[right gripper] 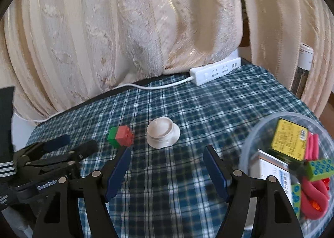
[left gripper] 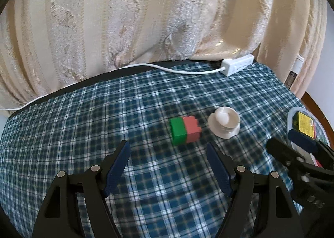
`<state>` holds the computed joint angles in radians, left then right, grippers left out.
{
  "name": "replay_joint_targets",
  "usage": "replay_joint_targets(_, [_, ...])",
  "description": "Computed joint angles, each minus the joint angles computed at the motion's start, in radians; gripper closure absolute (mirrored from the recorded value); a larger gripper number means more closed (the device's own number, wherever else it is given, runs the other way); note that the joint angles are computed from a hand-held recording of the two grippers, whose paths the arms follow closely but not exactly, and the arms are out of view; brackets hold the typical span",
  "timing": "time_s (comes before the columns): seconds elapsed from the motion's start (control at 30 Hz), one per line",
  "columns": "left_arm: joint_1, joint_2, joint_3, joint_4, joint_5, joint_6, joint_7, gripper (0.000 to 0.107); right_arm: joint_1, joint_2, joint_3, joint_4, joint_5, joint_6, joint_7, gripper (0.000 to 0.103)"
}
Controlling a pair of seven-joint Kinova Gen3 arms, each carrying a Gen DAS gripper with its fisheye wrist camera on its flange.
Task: Organize objects
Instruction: 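Grasp the white cup by its rim with the right gripper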
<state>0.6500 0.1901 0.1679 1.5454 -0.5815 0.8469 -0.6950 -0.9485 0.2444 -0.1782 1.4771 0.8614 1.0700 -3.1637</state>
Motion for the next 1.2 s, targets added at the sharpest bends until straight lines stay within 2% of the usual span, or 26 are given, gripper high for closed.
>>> replay_joint_targets(0.33, [-0.04,-0.003,-0.011,0.006,0.038,-0.006,-0.006,0.031,0.078,0.081,0.047,-0.074,-0.138,-0.094,0.142,0.028])
replay_joint_targets(0.67, [-0.07,0.011,-0.02,0.01,0.084,-0.012,-0.025,0.031,0.101,0.147,0.096,-0.144,-0.241,-0.124,0.281,0.028])
replay_joint_targets(0.97, [-0.088,0.021,-0.029,0.008,0.127,-0.017,-0.047,0.031,0.1,0.183,0.133,-0.177,-0.28,-0.138,0.339,0.028])
replay_joint_targets(1.03, [-0.089,0.026,-0.031,0.009,0.128,-0.017,-0.049,0.031,0.094,0.189,0.139,-0.184,-0.277,-0.133,0.346,0.031])
replay_joint_targets(1.1, [-0.088,0.031,-0.033,0.008,0.129,-0.015,-0.051,0.031,0.089,0.19,0.145,-0.183,-0.272,-0.131,0.345,0.04])
replay_joint_targets(1.2, [-0.08,0.046,-0.036,0.005,0.123,-0.009,-0.047,0.031,0.088,0.179,0.15,-0.164,-0.266,-0.148,0.331,0.042])
